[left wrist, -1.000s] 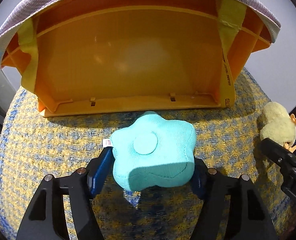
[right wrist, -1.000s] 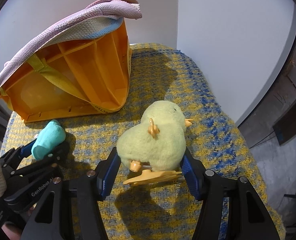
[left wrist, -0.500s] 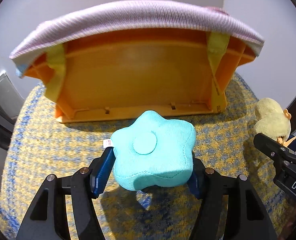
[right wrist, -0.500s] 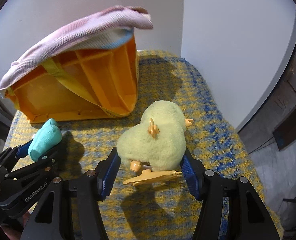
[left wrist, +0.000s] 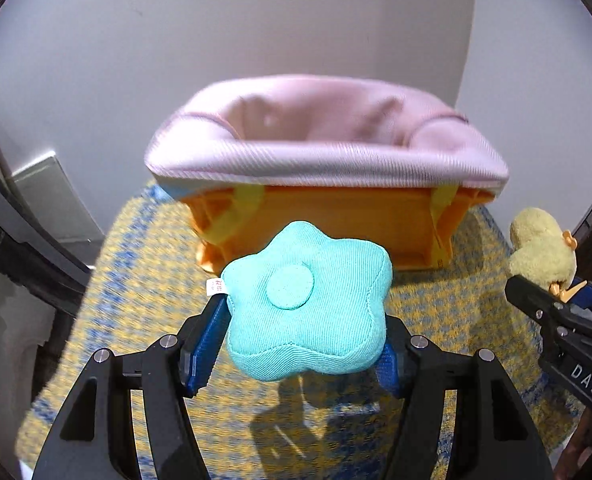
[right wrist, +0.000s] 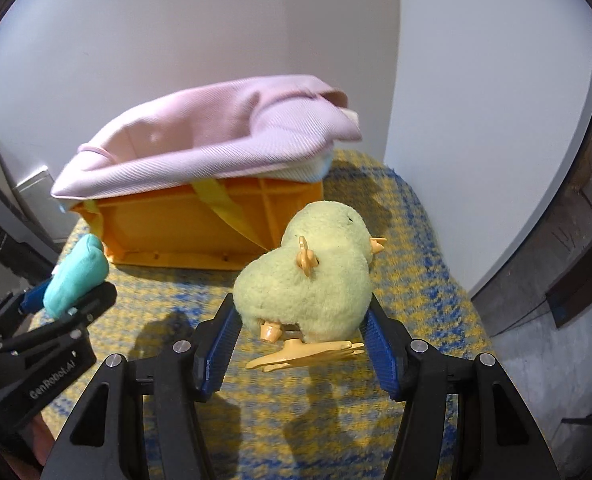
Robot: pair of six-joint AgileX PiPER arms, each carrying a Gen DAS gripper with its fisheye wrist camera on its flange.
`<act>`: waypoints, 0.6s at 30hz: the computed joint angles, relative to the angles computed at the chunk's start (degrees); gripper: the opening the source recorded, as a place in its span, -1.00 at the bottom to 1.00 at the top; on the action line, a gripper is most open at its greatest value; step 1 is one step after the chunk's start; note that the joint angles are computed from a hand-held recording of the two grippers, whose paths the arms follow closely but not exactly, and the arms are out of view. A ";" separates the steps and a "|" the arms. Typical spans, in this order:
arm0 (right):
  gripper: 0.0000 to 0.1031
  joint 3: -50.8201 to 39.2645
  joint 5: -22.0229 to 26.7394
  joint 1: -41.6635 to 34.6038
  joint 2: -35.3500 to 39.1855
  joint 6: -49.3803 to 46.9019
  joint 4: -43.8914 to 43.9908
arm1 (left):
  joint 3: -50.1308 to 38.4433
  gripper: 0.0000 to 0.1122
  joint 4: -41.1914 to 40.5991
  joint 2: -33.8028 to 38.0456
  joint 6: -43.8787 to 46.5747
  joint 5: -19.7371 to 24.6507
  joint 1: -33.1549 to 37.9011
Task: Organize objects
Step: 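Carry the teal star and yellow chick over the basket with both tools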
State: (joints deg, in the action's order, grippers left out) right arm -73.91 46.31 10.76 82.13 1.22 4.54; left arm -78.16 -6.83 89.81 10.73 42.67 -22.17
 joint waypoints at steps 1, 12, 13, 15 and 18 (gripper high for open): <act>0.15 -0.75 0.72 0.34 -0.30 0.33 -0.23 | -0.36 0.13 -0.40 -0.89 0.57 0.94 0.66; 0.15 -18.14 8.05 5.24 3.65 2.77 -3.81 | -15.36 0.14 -3.15 2.57 3.49 8.88 4.62; 0.15 -19.10 8.35 5.30 4.00 2.64 -3.84 | -17.46 0.14 -3.21 3.44 3.58 9.66 4.73; 0.15 -23.07 9.78 5.58 5.88 2.22 -3.76 | -20.72 0.14 -1.49 4.86 1.48 10.39 4.38; 0.15 -29.33 11.94 5.84 8.97 1.80 -3.85 | -27.13 0.14 -1.70 8.07 1.59 12.66 4.55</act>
